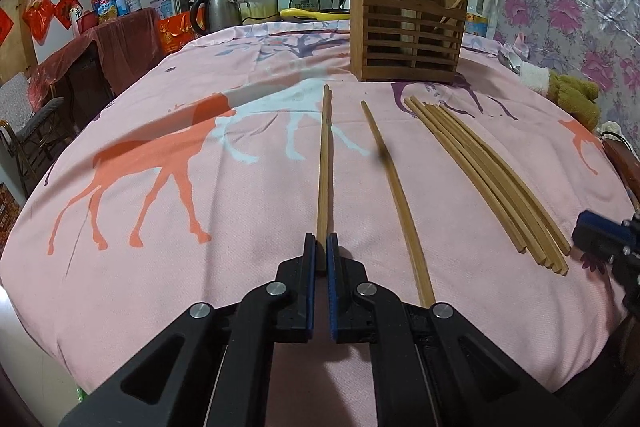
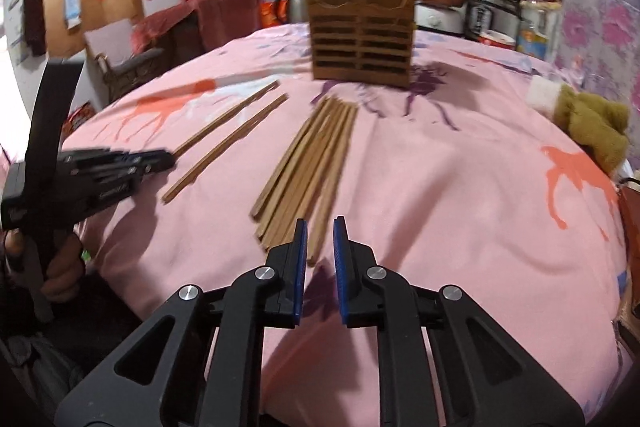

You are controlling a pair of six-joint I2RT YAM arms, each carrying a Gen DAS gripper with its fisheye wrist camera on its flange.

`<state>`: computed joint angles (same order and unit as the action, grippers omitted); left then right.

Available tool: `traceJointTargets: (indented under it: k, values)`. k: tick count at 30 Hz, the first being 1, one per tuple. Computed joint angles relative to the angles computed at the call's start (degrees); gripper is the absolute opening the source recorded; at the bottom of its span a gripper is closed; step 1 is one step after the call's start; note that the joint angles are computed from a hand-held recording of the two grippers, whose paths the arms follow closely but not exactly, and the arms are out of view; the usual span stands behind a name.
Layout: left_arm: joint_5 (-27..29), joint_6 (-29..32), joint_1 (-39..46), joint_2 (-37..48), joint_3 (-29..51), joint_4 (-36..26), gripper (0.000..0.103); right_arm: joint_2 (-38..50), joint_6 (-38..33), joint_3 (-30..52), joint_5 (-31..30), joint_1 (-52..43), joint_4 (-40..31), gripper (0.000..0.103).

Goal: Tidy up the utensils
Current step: 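Close the left tool on a chopstick while the right tool grasps another, then carry both chopsticks to the wooden holder and open both tools above it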

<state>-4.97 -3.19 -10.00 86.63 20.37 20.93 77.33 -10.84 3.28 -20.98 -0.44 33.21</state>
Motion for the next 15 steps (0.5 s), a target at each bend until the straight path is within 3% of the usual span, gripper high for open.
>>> traceJointTargets:
  k: [4,9,15]
  values:
    - [0.0,0.1,0.1,0.1,0.0,0.1,0.006,5.1,0.2,2.4,1.5,1.4,-0.6,0.014]
    - [0.8,-0.1,0.3,-0.5,-0.3,-0.4,0.007,5.1,0.9,1.4,3.3,2.7,1.2,0.012]
    - [6.6,-0.4,3.3,-2.2,-0.1,-2.6,0.006,3.1,2.2,0.4,2.8,0.1,2.5,0.007]
